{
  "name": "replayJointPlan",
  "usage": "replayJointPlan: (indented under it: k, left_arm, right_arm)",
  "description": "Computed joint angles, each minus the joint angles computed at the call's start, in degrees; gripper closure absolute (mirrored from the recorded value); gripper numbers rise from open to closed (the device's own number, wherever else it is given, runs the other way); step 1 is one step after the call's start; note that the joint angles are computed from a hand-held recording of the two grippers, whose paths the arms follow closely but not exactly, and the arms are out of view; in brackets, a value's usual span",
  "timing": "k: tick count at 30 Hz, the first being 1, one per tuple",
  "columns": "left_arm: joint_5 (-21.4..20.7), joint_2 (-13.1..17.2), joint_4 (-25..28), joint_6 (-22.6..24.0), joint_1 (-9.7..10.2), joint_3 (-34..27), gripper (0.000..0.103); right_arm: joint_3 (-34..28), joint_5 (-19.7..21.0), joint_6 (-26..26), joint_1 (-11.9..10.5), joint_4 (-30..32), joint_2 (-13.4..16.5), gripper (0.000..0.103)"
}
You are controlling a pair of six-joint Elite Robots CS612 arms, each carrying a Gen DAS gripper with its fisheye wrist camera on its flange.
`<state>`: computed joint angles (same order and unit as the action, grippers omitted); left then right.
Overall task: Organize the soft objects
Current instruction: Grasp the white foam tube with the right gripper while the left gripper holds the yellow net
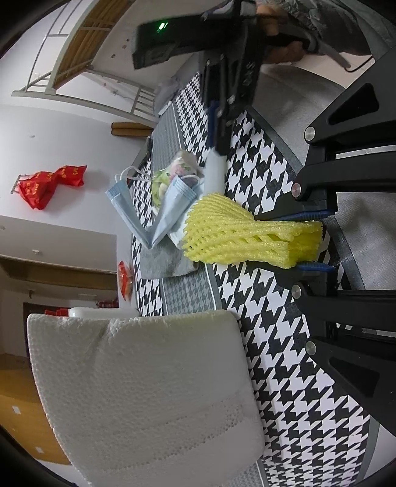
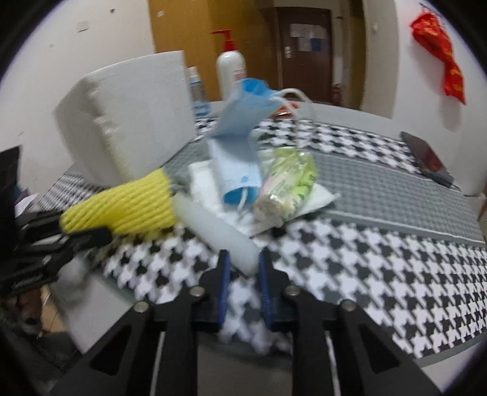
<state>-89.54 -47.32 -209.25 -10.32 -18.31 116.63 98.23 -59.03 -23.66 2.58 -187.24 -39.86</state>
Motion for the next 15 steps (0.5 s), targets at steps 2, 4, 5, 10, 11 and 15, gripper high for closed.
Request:
replayJointPlan:
  k: [2, 4, 5, 10, 11, 15]
  left_arm:
    - [0.3, -0.2, -0.3, 0.0, -0.04, 0.3, 0.08]
    - [0.6, -0.4, -0.9, -0.1, -0.02, 0.8, 0.08]
    - [0.8, -0.6, -1.1, 0.0, 0.0, 1.0, 0.08]
    - [1.4, -1.1, -2.2, -0.5, 0.24, 1.8, 0.08]
    - [1.4, -1.2, -2.3, -0.3, 0.28, 1.9, 0.08]
    - [1.6, -1.4, -3.1, -0.3, 0.3, 2.6, 0.08]
  right_arm:
    - [1.5, 1.0, -2.8, 0.0, -0.1, -0.8, 0.081]
    - [2.7, 3.1, -4.3, -0.2, -0.1, -1.5, 0.081]
    - [2.9, 4.0, -4.6, -0.3, -0.4, -1.6, 0.081]
    - [3.5, 2.1, -5.2, 0.0, -5.1, -1.6, 0.081]
    - [3.3, 1.3, -5.9, 0.2, -5.0, -1.6, 0.08]
    - [2.3, -1.5, -9.9, 1.0, -3.2, -1.3, 0.059]
